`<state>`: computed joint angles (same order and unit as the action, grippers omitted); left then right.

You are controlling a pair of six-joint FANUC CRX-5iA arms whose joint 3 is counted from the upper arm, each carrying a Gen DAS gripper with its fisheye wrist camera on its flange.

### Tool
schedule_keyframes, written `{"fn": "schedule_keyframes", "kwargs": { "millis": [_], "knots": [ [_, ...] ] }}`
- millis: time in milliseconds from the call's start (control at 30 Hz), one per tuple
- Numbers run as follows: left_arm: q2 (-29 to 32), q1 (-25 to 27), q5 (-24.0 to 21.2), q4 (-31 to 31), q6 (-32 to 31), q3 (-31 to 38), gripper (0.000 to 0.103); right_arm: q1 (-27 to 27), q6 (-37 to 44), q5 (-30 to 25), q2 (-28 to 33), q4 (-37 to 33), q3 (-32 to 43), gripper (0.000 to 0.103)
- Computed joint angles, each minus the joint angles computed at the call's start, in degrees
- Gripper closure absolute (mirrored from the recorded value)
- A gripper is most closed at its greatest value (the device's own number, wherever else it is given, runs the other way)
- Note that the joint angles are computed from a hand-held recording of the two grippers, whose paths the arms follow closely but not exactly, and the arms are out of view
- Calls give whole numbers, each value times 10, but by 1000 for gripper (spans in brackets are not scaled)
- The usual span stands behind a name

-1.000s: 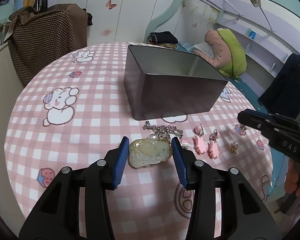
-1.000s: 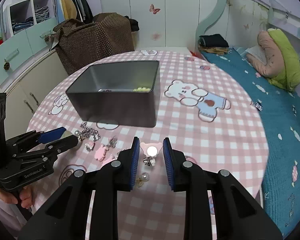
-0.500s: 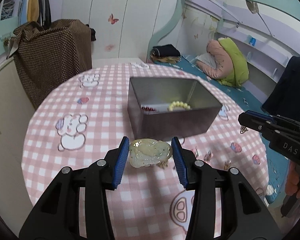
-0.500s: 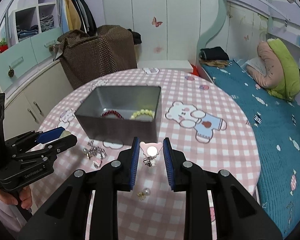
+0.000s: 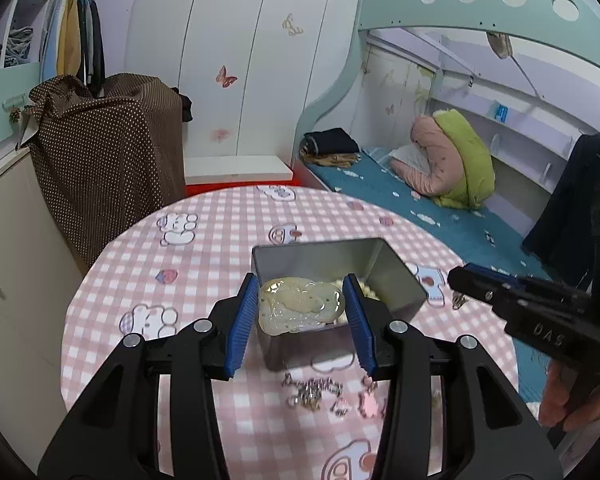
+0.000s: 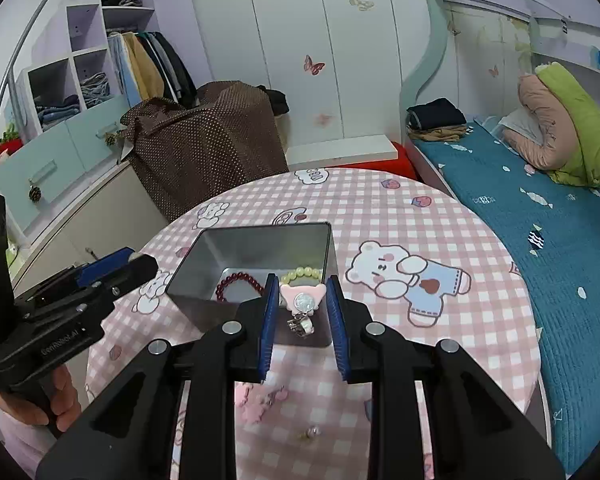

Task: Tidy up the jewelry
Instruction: 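Lift the jade pendant into the tin with the left tool while the right tool drops the pink charm in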

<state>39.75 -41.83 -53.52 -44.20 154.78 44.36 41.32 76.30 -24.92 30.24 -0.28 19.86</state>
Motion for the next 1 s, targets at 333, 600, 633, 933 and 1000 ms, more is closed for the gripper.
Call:
{"fn": "schedule_keyframes", "kwargs": {
  "millis": [333, 600, 633, 933, 1000],
  "knots": [
    [26, 24, 20, 32, -24, 31, 59, -5, 37, -38, 46, -36, 80, 80],
    [49, 43, 26, 67, -51, 48, 59, -8, 58, -83, 83, -53, 138, 80],
    [50, 44, 25, 70, -52, 49, 59, -8, 59, -86, 86, -54, 142, 80],
    [58, 51, 26, 83, -65, 54, 52, -7, 15, -67, 83, -13, 127, 38],
    [56, 46, 23, 70, -58, 53, 37, -8, -5, -57, 77, 7, 114, 36]
  ]
}}
